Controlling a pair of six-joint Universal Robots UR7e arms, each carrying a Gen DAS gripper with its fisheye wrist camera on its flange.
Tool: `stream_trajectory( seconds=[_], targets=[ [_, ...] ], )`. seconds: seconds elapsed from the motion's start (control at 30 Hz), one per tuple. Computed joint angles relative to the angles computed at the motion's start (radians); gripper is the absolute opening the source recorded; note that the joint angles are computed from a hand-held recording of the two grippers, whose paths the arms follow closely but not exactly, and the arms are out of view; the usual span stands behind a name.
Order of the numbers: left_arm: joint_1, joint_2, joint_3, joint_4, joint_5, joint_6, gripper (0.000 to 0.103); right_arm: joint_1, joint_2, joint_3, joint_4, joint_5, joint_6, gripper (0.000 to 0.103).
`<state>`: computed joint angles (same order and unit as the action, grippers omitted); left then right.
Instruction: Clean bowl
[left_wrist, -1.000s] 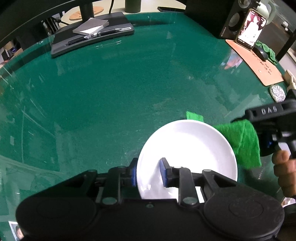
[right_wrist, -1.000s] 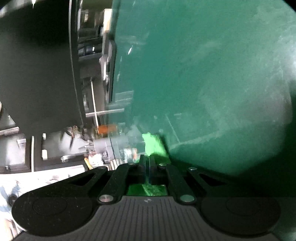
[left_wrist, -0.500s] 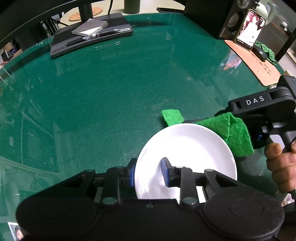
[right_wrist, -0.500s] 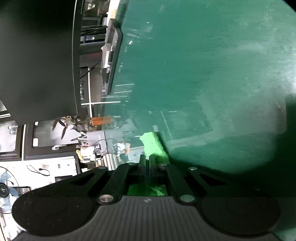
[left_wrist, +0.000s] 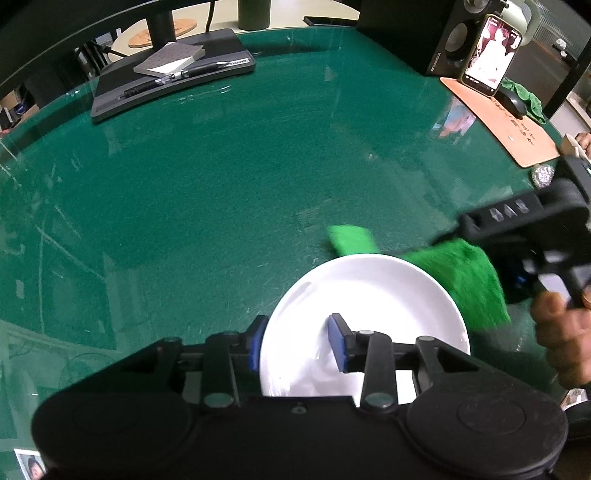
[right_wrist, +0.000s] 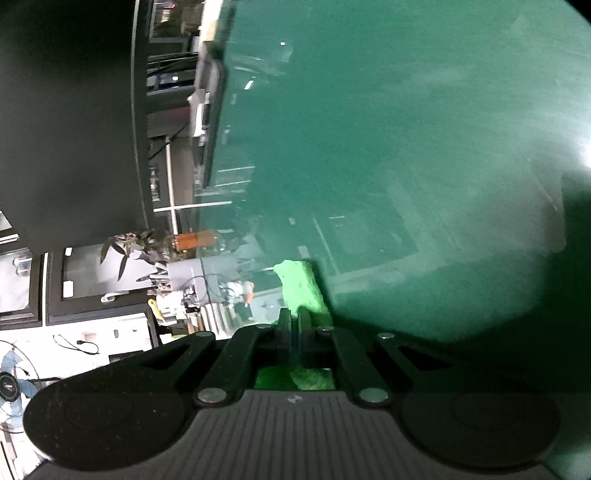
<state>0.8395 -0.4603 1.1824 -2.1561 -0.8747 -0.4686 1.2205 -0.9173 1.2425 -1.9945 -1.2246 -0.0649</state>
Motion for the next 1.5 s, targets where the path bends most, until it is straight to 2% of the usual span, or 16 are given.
stream_trajectory(
  seconds=[0.23, 0.4, 0.47, 0.53, 0.6, 0.67, 0.87, 0.97, 1.1, 1.3, 1.5],
  targets=[
    [0.000, 0.001, 0.002, -0.011, -0.002, 0.005, 0.035, -0.002, -0.013, 0.011, 0.002, -0.006, -0.004, 0.004],
    [0.000, 0.007, -0.008, -0.006, 0.001, 0.006, 0.035, -0.027, -0.041, 0.030, 0.001, 0.014, 0.062, 0.010],
    [0.003, 0.006, -0.014, 0.007, -0.004, -0.010, 0.033, -0.028, -0.051, 0.044, -0.012, 0.011, 0.077, 0.011],
    [-0.006, 0.001, -0.014, 0.039, 0.018, -0.045, 0.025, -0.031, -0.058, 0.052, -0.013, 0.012, 0.080, 0.011],
    [-0.013, -0.008, -0.005, 0.052, 0.034, -0.060, 0.020, -0.034, -0.065, 0.064, -0.022, 0.019, 0.084, 0.005],
    [-0.015, -0.017, 0.009, 0.052, 0.030, -0.064, 0.018, -0.040, -0.073, 0.078, -0.031, 0.030, 0.090, 0.004],
    [-0.015, -0.018, 0.010, 0.044, 0.026, -0.018, 0.020, -0.042, -0.075, 0.073, -0.004, 0.025, 0.065, 0.004],
    [-0.012, -0.004, -0.015, 0.074, 0.015, 0.006, 0.027, -0.041, -0.074, 0.061, 0.017, 0.013, 0.047, 0.004],
    [-0.012, 0.001, -0.017, 0.071, 0.011, 0.011, 0.027, -0.026, -0.054, 0.043, 0.010, -0.003, 0.037, 0.004],
    [-0.014, 0.001, -0.015, 0.072, 0.013, 0.015, 0.027, 0.005, 0.007, -0.007, 0.018, 0.013, -0.009, 0.005],
    [-0.014, 0.003, -0.016, 0.069, 0.008, 0.020, 0.028, -0.023, -0.032, -0.004, 0.070, -0.008, -0.022, 0.005]
  ],
)
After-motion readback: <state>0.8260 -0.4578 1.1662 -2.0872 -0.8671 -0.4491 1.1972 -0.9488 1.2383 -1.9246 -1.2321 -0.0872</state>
